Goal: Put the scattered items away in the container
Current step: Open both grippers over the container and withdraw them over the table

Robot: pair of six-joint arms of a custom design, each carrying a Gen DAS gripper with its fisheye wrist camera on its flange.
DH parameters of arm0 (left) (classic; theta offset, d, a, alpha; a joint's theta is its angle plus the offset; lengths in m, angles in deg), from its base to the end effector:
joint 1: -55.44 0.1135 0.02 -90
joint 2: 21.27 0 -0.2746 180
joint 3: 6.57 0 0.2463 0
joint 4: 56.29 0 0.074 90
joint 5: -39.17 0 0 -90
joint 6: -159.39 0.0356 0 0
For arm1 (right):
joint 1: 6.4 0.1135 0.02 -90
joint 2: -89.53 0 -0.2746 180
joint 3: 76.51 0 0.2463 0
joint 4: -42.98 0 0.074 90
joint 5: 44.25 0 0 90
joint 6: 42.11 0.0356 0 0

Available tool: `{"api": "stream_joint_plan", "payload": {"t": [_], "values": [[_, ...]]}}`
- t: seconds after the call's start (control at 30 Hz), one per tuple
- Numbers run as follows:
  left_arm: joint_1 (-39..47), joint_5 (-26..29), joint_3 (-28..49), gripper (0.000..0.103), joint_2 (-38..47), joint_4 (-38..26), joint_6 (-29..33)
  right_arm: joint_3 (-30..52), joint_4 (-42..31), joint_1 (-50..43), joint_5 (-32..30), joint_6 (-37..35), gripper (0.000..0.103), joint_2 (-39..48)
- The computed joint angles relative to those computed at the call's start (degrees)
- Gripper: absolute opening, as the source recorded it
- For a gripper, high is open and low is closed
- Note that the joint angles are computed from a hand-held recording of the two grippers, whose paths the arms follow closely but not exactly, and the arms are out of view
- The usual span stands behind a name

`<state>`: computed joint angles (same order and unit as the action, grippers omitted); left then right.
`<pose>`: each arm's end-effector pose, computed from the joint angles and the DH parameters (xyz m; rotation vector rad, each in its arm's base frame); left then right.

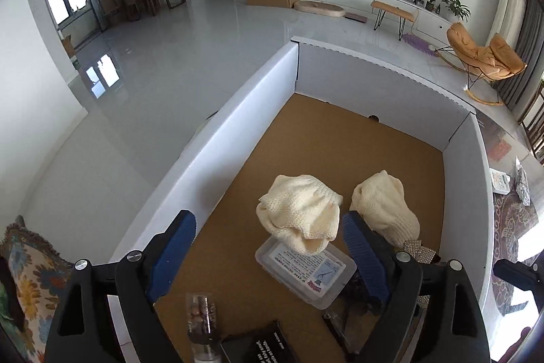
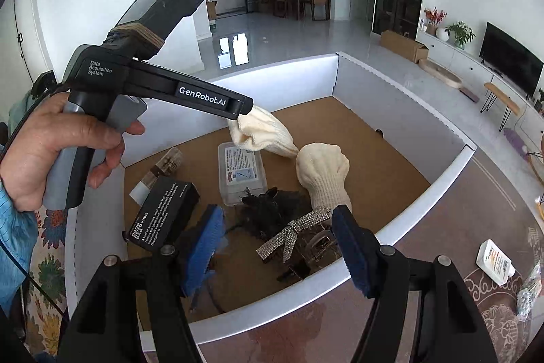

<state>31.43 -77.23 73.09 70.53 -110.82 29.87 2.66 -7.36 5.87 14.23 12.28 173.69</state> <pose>0.2909 -0.1122 0.2389 -0.4664 2.5100 0.2314 0.2860 0.0813 0.2794 -1.1666 2.1069 0.5116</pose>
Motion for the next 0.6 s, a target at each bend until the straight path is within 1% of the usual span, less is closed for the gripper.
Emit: {"api": "stream_joint_plan", "payload": {"t": [0.07,0.13,0.2,0.27,0.33,0.4,0.43,0.5,0.6], "values": [[-1.9,-1.1,-0.3,0.088,-2.2,-2.0,-2.3,-2.0,-1.1,-3.8,-3.3,-2.3,0.068,-4.5],[-5.0,-2.8,-0.6,0.088,-4.7,-3.7,-5.7,-3.2,-3.7,-10.1,-8.4,-5.6,0.068,-7.9],[-9.1,-5.0,0.0,0.088,-6.7,-6.1,-8.7,-4.3,-7.2,-18.5,-13.5,-10.8,0.068,-9.5],[-14.8,-8.0,3.1,0.088,-6.1,-9.3,-12.0,-4.6,-11.6,-28.4,-17.8,-18.4,0.068,-8.7],[-20.8,-10.5,7.0,0.088,-3.9,-12.5,-15.4,-4.1,-15.5,-38.3,-20.0,-26.7,0.068,-4.9],[-26.3,-12.0,11.5,0.089,-0.5,-15.1,-18.5,-1.6,-19.1,-47.0,-20.0,-33.3,0.068,1.8],[-28.7,-12.4,14.0,0.089,1.5,-16.0,-19.7,0.2,-20.1,-50.6,-19.5,-35.2,0.068,5.8],[-32.7,-12.8,18.7,0.089,5.6,-16.3,-21.1,4.1,-20.0,-56.7,-17.6,-36.4,0.068,13.5],[-36.8,-12.1,26.1,0.089,12.9,-14.0,-21.5,11.3,-17.4,-62.9,-13.4,-33.0,0.068,23.5]]}}
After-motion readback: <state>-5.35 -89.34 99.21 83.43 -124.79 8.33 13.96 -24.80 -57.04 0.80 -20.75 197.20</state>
